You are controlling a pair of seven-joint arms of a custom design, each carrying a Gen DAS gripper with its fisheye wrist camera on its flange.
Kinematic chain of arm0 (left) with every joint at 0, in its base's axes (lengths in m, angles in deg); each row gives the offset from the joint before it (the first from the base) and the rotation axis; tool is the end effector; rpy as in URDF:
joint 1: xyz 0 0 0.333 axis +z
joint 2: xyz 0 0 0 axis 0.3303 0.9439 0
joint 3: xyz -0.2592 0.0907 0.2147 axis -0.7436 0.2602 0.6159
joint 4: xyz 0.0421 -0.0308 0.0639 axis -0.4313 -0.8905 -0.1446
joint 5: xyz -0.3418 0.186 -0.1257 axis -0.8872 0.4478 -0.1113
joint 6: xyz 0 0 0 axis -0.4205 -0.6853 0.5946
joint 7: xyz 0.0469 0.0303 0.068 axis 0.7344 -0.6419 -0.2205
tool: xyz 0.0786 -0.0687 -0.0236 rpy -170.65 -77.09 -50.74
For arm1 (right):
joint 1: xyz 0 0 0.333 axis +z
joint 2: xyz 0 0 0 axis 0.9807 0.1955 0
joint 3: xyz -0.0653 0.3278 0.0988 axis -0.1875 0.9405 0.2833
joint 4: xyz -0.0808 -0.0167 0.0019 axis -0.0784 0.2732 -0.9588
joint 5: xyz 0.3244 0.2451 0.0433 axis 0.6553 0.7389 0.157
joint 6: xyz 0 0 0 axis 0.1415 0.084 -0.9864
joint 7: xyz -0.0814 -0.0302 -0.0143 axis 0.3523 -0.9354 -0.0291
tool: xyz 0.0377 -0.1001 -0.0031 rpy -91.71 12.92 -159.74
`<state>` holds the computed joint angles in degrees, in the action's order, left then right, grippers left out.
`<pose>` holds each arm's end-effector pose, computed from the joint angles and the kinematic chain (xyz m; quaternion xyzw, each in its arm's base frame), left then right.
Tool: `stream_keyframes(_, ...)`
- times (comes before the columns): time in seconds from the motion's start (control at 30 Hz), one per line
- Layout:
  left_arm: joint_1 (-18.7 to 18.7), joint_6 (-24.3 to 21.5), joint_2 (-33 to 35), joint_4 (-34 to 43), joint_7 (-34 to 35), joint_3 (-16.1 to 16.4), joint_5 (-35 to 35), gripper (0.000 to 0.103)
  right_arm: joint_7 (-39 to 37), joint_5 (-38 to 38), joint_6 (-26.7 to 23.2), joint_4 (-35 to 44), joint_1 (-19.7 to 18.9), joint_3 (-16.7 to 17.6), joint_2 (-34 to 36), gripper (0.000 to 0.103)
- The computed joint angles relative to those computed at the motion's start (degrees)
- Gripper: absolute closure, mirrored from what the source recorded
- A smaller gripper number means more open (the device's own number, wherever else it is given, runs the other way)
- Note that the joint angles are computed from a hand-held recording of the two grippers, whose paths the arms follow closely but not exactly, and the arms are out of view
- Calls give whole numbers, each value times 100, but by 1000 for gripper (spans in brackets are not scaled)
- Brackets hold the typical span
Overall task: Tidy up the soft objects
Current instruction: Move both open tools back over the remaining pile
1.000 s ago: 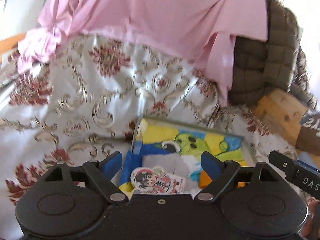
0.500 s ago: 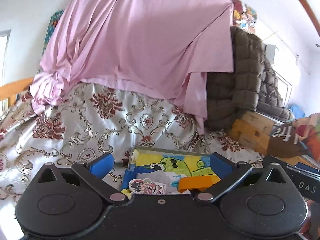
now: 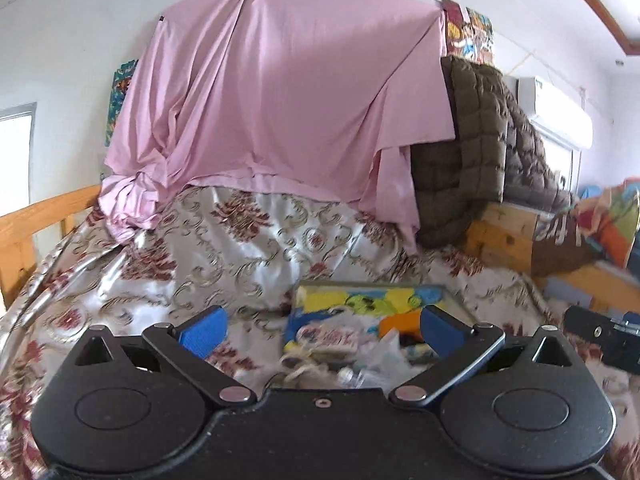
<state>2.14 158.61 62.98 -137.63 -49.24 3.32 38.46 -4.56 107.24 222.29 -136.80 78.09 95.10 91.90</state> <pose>0.6369 -0.2644 0.6115 -0.6779 0.4125 -0.3620 0.4891 0.7254 0.0141 0.5958 -0.6355 0.4418 -0.3052 0.5548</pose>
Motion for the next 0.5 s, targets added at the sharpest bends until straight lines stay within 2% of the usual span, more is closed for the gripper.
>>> stream_keyframes(0.17, 32, -6, -296, -541, 35, -101, -156, 1, -194, 185, -72, -432, 8, -66, -279, 0)
stream_keyframes(0.27, 54, -56, -392, -766, -17, -169, -103, 1, 28, -91, -51, -637, 100, -151, -375, 0)
stream_keyframes(0.5, 137, 168, -414, -1023, 280, -250, -94, 1, 477, -899, 220, -1040, 265, -242, -521, 0)
